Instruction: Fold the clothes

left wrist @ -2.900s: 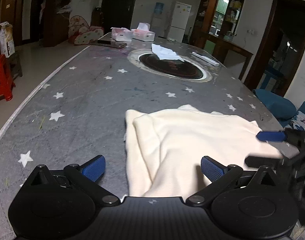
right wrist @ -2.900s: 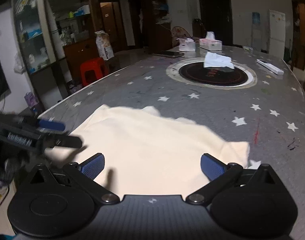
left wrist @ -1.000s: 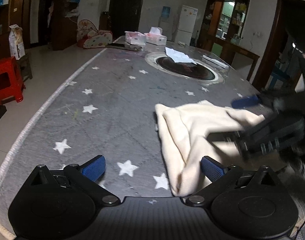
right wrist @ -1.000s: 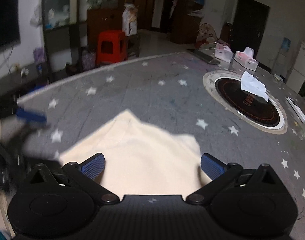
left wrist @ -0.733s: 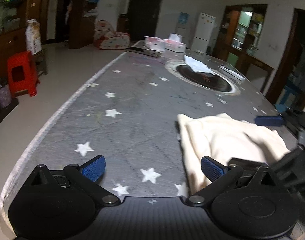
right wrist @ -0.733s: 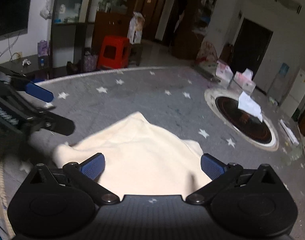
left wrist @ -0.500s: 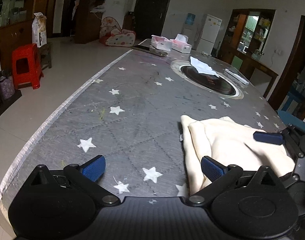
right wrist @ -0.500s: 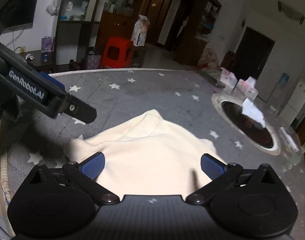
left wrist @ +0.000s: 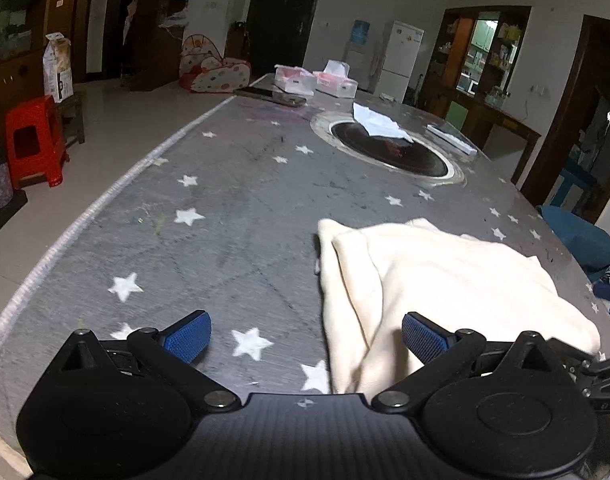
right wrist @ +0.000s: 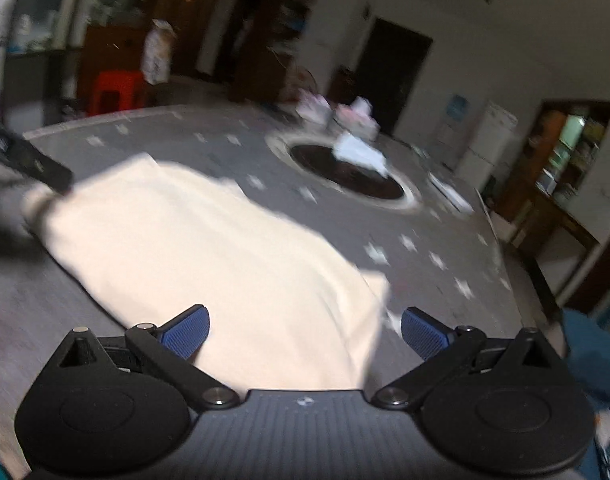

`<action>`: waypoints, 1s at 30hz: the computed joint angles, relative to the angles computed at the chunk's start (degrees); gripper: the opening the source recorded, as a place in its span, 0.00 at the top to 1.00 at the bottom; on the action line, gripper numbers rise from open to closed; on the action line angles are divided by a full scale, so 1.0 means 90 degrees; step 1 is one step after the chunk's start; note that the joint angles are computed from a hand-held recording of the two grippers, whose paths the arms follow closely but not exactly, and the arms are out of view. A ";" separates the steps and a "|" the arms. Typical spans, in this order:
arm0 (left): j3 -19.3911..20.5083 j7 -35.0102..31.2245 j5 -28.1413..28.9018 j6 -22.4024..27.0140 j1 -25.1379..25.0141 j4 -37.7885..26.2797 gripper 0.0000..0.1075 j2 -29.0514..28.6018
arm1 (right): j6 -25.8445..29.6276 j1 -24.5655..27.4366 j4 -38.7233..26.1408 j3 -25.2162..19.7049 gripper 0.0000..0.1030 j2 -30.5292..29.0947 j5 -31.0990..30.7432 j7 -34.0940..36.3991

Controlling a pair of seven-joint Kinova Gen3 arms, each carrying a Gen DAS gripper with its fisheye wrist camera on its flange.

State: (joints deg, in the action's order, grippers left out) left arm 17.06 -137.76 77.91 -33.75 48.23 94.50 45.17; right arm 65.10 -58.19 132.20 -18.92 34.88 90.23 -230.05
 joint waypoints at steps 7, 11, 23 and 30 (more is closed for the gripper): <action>0.0201 -0.0552 0.0422 -0.0253 -0.0032 -0.0197 0.04 0.0120 | 0.0531 -0.0226 0.0541 -0.0161 0.00 -0.0098 -0.0006 -0.0941; 0.0354 -0.0847 0.0580 -0.0378 -0.0088 -0.0306 0.04 0.0194 | 0.0673 -0.0217 0.0440 -0.0091 0.00 0.0041 -0.0504 -0.0884; 0.0711 -0.1374 0.0877 -0.0623 -0.0264 -0.0505 0.04 0.0331 | 0.0518 0.0099 0.0711 -0.0117 0.00 -0.0161 -0.0334 -0.1246; 0.0762 -0.1508 0.0923 -0.0696 -0.0285 -0.0507 0.04 0.0306 | 0.0152 0.0417 0.0635 -0.0082 0.00 -0.0131 -0.0263 -0.0857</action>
